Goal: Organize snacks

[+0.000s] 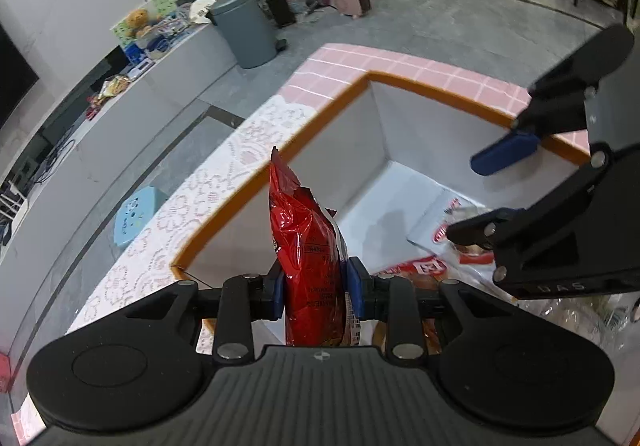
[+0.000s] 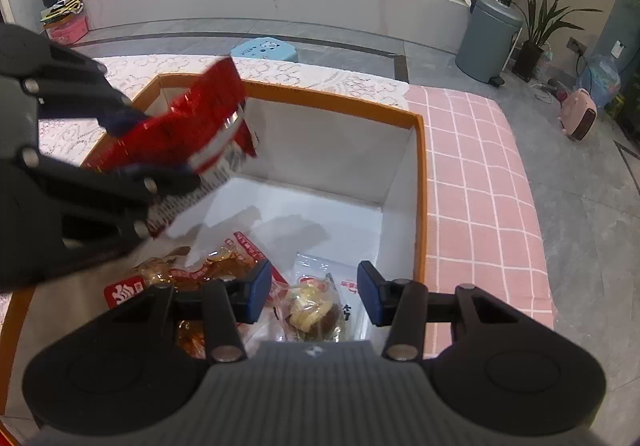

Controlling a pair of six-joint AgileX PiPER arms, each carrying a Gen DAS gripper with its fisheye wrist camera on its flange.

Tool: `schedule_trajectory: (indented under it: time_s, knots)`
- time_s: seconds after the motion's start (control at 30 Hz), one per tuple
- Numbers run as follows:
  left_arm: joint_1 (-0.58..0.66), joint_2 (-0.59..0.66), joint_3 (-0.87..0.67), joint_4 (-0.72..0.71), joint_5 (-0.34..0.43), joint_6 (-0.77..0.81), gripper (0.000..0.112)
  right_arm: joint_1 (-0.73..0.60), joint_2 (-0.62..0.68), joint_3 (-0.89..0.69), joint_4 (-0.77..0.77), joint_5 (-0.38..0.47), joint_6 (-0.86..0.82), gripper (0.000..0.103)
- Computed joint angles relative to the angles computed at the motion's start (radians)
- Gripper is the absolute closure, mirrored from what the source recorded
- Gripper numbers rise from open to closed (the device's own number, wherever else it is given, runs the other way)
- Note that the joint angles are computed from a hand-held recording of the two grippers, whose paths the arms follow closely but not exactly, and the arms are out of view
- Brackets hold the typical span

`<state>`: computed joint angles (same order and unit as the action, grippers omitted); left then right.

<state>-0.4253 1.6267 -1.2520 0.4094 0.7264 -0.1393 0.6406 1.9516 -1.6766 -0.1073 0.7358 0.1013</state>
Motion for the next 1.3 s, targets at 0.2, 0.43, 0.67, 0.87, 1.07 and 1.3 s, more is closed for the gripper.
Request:
schedule_trajectory:
  time_s: [0.2, 0.43, 0.67, 0.87, 1.07, 1.3]
  knots:
    - [0.004, 0.018, 0.006, -0.005, 0.002, 0.015, 0.071, 0.015, 0.009, -0.012, -0.014, 0.023, -0.008, 0.056]
    - [0.053, -0.064, 0.027, -0.129, -0.017, 0.067, 0.052, 0.017, 0.015, -0.044, -0.02, 0.051, 0.008, 0.055]
    - [0.061, -0.219, 0.041, -0.189, 0.03, 0.006, 0.052, 0.04, -0.041, -0.057, 0.004, 0.099, 0.032, 0.046]
    - [0.039, -0.361, 0.023, -0.17, 0.15, -0.153, 0.05, 0.093, -0.144, -0.014, -0.009, 0.12, 0.113, 0.037]
    - [-0.026, -0.538, 0.075, -0.093, 0.243, -0.391, 0.044, 0.192, -0.301, 0.101, -0.126, 0.099, 0.33, 0.027]
    - [-0.377, -0.68, 0.151, 0.255, 0.451, -0.773, 0.032, 0.445, -0.475, 0.276, -0.5, 0.13, 0.749, 0.013]
